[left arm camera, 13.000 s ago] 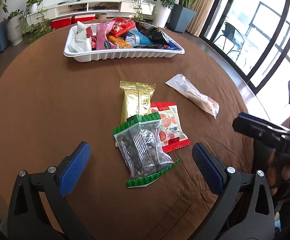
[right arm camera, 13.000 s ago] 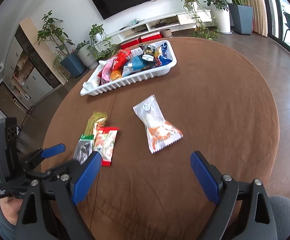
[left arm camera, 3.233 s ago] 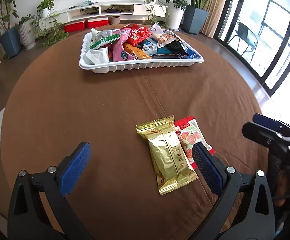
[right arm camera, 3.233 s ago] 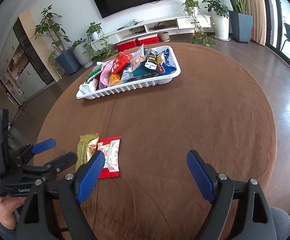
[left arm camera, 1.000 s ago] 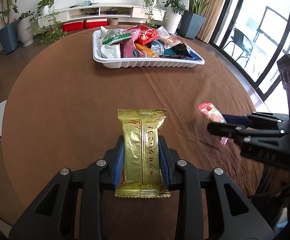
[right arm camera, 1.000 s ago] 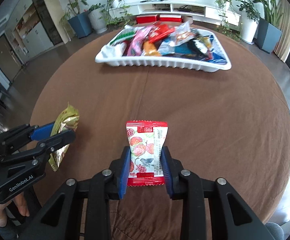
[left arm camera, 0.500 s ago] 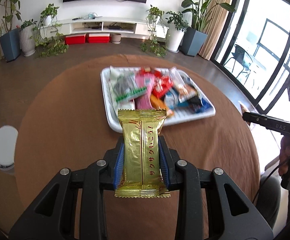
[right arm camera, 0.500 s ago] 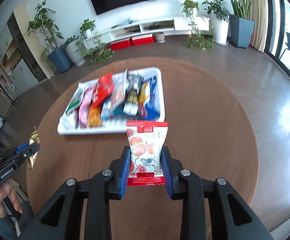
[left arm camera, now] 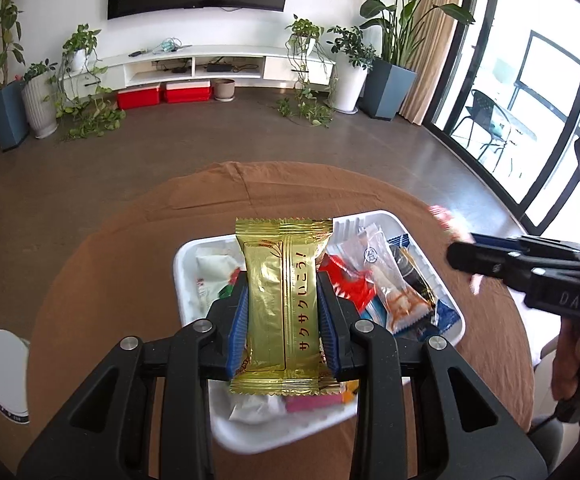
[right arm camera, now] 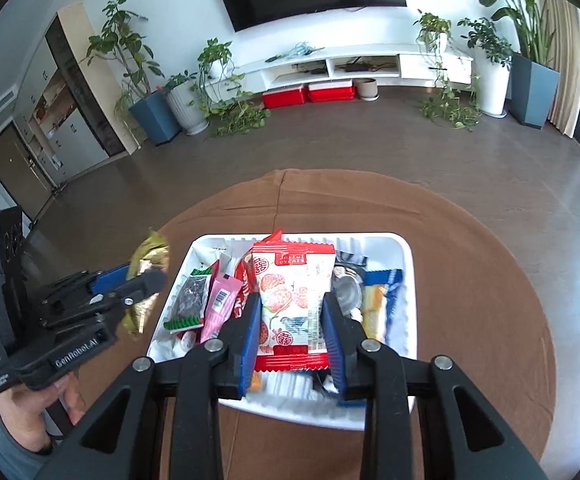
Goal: Organize snacks
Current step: 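Carry the gold bar and strawberry packet over the white tray, then open both grippers to drop the gold bar and strawberry packet into the tray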
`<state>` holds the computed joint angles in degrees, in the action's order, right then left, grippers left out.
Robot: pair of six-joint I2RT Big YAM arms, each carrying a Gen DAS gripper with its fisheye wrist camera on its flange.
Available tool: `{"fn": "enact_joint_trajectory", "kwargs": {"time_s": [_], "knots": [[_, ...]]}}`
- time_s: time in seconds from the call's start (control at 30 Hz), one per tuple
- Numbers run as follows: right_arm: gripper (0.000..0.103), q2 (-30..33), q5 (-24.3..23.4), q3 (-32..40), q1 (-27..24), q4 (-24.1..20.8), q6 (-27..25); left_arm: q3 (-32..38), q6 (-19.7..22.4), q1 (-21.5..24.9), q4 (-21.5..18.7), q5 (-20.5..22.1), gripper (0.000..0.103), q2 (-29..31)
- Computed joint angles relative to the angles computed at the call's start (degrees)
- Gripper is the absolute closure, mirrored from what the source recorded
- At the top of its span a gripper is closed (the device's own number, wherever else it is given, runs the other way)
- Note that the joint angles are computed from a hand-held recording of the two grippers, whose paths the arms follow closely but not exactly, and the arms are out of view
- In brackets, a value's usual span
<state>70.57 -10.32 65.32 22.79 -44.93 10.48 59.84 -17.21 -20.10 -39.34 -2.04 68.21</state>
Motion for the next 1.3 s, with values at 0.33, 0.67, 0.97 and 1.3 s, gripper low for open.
{"fn": "enact_joint_trajectory", "kwargs": {"time_s": [0.33,0.67,0.97,1.3], "knots": [[0.070,9.29,3.30,3.43,2.45,-0.06,-1.52,1.07,-0.31,0.34,4.42,2.26,0.074,9.67],[0.068,10.66,4.30,3.13,2.27,0.47,-2.18,1.52,-0.14,-0.48,6.10,0.84,0.067,11.79],[0.066,10.40,4.51,2.93,2.35,0.38,-2.92,0.83,0.09,-0.83,6.08,-0.13,0.056,10.35],[0.059,9.42,5.13,2.29,2.58,0.42,-2.98,0.06,-0.05,-0.65,6.17,-0.24,0.049,9.37]]}}
